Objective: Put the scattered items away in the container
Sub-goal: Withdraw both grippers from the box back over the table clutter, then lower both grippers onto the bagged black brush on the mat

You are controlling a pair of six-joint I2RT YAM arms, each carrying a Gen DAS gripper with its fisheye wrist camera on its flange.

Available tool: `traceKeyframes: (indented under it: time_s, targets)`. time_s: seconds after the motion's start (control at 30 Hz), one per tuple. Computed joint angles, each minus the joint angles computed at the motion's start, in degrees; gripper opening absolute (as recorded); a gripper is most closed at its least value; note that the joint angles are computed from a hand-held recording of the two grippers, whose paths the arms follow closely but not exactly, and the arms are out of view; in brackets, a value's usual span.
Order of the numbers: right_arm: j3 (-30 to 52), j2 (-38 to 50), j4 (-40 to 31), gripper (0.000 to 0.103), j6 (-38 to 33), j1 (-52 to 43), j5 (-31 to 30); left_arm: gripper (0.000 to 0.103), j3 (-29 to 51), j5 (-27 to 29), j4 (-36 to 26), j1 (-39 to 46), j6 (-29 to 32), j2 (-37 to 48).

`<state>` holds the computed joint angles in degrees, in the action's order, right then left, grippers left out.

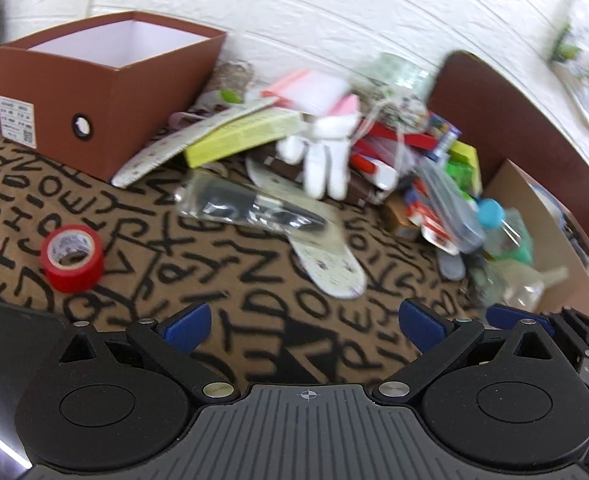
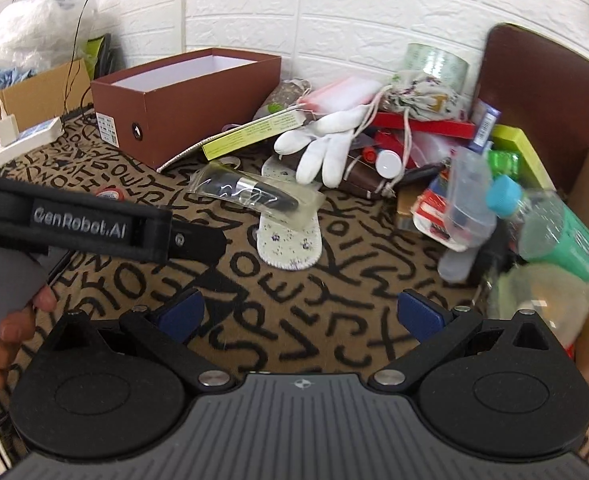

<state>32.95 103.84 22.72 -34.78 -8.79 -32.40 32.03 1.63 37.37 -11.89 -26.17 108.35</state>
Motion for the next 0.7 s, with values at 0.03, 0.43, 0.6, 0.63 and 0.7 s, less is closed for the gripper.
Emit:
traceKeyframes:
  time_s: [0.03,0.43,0.6,0.63,0.7]
  targets:
    - [0.8,0.9,0.3,0.103,0.4,1.0,0.6,0.103,1.0,0.5,-0.6,0.9,0.0,0.7]
    - [16.2,13.1,-1.7,0.096,-0.8,8.5,1.7,0.093,13.2,6.3,-8.4,8.3,-1.5,9.4]
    - [22.3,17.4,-3.9,0.091,-4.1,10.3,0.5,0.086,17.5,7.0,-10.4,10.0,-1.8,11.6]
    - [23.5,18.2,-4.6,0.090,-5.0,10.6,0.4,0.085,18.3,7.1,-10.7,10.3,-2.2,12.2]
    - [25.9,19.8,-5.8,0.088,-6.8,11.2,0.1,0.083,19.9,7.4,-11.1,11.1,-2.9,13.1]
